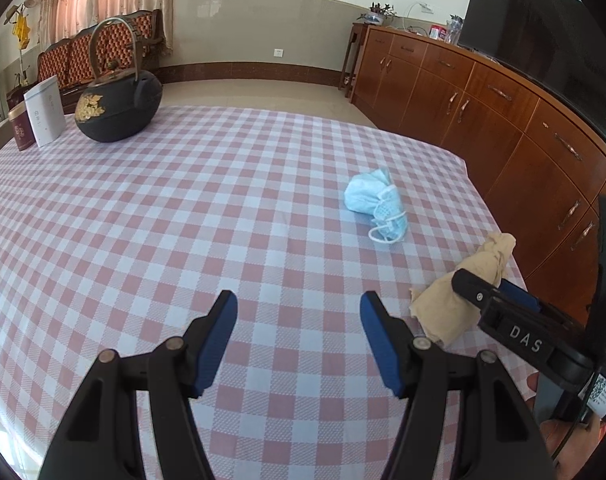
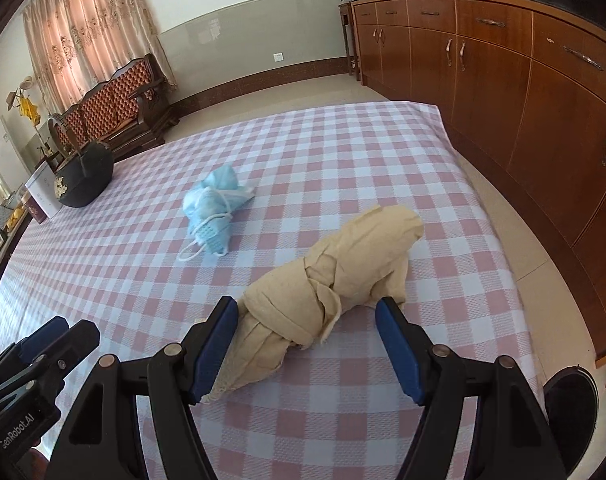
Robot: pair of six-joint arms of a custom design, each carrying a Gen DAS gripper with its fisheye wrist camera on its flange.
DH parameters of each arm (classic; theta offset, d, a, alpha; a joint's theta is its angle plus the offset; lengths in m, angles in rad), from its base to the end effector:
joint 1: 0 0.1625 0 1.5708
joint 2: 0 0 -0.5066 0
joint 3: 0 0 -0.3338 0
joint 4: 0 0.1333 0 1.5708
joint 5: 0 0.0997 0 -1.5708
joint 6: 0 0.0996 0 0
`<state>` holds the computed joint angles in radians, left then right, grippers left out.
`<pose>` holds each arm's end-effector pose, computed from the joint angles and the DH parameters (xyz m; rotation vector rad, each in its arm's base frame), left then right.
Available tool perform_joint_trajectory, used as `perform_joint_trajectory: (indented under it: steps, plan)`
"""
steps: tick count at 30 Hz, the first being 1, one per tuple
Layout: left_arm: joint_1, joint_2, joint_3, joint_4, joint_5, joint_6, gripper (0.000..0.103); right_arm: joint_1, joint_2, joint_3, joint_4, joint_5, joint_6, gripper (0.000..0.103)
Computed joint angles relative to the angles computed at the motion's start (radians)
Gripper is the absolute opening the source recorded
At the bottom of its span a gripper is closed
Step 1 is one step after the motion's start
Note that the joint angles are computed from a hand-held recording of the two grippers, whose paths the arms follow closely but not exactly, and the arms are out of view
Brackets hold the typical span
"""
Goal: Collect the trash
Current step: 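Grasp the beige cloth with the right tool while the left tool grasps the blue face mask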
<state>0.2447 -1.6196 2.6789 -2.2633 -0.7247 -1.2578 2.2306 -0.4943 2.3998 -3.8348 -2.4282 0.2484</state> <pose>-0.1515 -0.2521 0.2800 0.2840 2.4066 -0.9220 0.3232 -0.3220 0.0615 0.2931 -2.3699 0.8646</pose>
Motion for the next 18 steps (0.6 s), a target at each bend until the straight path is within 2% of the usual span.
perform_joint_trajectory:
  steps: [9,14,18]
  plan:
    - [0.110,0.211,0.008,-0.396,-0.019,0.225,0.065,-0.096,-0.059,0.019,-0.058,0.027,-0.090,0.073]
    - [0.167,0.295,-0.009,-0.551,-0.032,0.327,0.065,-0.129,-0.077,-0.009,-0.044,0.060,-0.139,0.070]
    - [0.210,0.354,-0.038,-0.618,-0.027,0.396,0.065,-0.150,-0.081,-0.033,-0.034,0.086,-0.168,0.068]
